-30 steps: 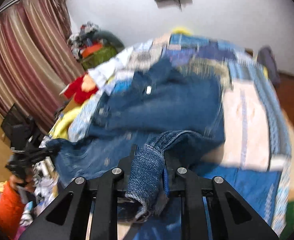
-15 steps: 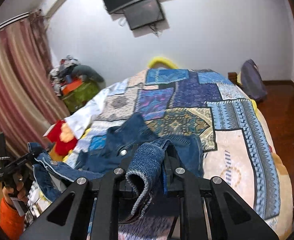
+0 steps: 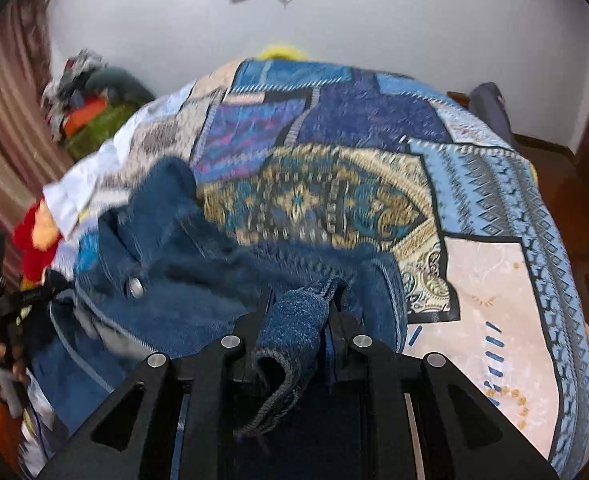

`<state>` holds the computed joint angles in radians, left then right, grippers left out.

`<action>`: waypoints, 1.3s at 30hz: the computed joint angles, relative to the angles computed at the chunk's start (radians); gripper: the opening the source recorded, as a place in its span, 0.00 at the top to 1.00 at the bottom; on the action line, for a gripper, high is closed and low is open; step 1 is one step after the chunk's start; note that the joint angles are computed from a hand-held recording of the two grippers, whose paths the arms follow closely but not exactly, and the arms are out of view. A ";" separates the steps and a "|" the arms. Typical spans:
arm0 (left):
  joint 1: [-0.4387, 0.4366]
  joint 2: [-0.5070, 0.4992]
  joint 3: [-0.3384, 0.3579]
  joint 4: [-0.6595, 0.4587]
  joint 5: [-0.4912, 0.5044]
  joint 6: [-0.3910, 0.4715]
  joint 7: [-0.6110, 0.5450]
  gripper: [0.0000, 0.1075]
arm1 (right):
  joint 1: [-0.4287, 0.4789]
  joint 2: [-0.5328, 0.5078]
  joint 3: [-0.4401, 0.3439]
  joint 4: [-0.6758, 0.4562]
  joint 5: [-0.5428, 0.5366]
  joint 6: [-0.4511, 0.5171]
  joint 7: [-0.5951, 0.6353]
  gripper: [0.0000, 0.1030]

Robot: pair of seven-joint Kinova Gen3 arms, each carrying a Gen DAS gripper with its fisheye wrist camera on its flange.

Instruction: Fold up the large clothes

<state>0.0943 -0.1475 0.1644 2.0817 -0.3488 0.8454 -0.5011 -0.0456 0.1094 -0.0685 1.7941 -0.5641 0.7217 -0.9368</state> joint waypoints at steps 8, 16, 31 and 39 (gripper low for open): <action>0.031 0.039 -0.006 -0.033 -0.010 0.059 -0.055 0.85 | 0.194 0.027 -0.042 -0.066 -0.149 0.199 0.112 0.82; 0.100 -0.016 0.084 -0.118 -0.111 0.256 0.012 0.66 | 0.129 -0.123 0.126 -0.067 -0.026 0.181 0.097 0.82; 0.213 -0.135 0.269 -0.113 -0.105 0.361 -0.035 0.32 | -0.037 -0.298 0.128 0.166 0.008 0.224 0.300 0.82; 0.241 0.069 0.244 -0.070 -0.227 0.318 0.057 0.32 | -0.150 -0.238 0.058 0.221 0.113 0.036 0.261 0.82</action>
<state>0.3355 -0.0781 0.4085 2.0120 -0.5755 1.1631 -0.4445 -0.1954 -0.1289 -0.0102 2.0149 -0.4515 0.7580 -0.6759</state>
